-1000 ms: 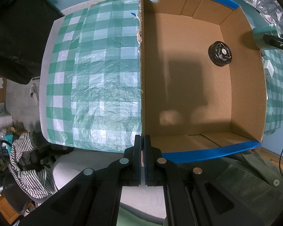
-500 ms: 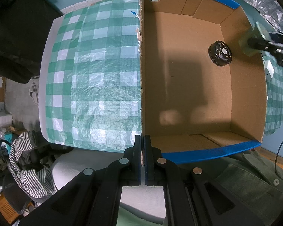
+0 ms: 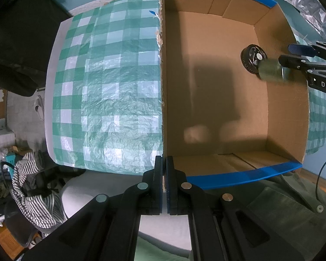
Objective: Organize rigid objects
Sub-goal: 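Carry the green tin into the box and release it with the right gripper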
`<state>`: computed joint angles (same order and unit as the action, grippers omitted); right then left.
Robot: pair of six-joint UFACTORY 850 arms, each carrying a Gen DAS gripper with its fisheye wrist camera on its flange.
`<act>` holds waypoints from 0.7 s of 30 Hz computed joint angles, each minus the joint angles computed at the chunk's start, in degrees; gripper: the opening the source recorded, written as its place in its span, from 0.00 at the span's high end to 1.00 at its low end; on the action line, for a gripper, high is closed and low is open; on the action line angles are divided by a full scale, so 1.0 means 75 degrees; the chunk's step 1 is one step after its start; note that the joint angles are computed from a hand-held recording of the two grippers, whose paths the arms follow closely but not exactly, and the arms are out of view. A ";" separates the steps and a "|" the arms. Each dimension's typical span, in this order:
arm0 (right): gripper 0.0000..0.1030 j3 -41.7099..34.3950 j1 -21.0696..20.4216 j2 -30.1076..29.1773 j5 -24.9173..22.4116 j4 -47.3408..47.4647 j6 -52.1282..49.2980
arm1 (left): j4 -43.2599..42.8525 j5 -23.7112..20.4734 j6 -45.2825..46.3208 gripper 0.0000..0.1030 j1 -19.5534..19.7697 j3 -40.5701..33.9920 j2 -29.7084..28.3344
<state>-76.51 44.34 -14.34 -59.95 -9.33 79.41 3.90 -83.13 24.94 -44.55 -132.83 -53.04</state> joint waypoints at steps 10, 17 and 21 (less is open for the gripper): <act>0.48 -0.0060 0.0060 0.0060 -0.0027 -0.0186 0.0277 | 0.0003 -0.0044 -0.0039 0.98 -0.0002 -0.0021 -0.0008; 0.43 -0.0074 0.0158 0.0251 -0.0193 -0.0528 0.0634 | -0.0005 -0.0038 -0.0038 0.98 -0.0001 -0.0015 -0.0005; 0.42 -0.0069 0.0237 0.0377 -0.0276 -0.0707 0.0853 | 0.0002 -0.0024 -0.0017 0.98 -0.0001 -0.0008 -0.0002</act>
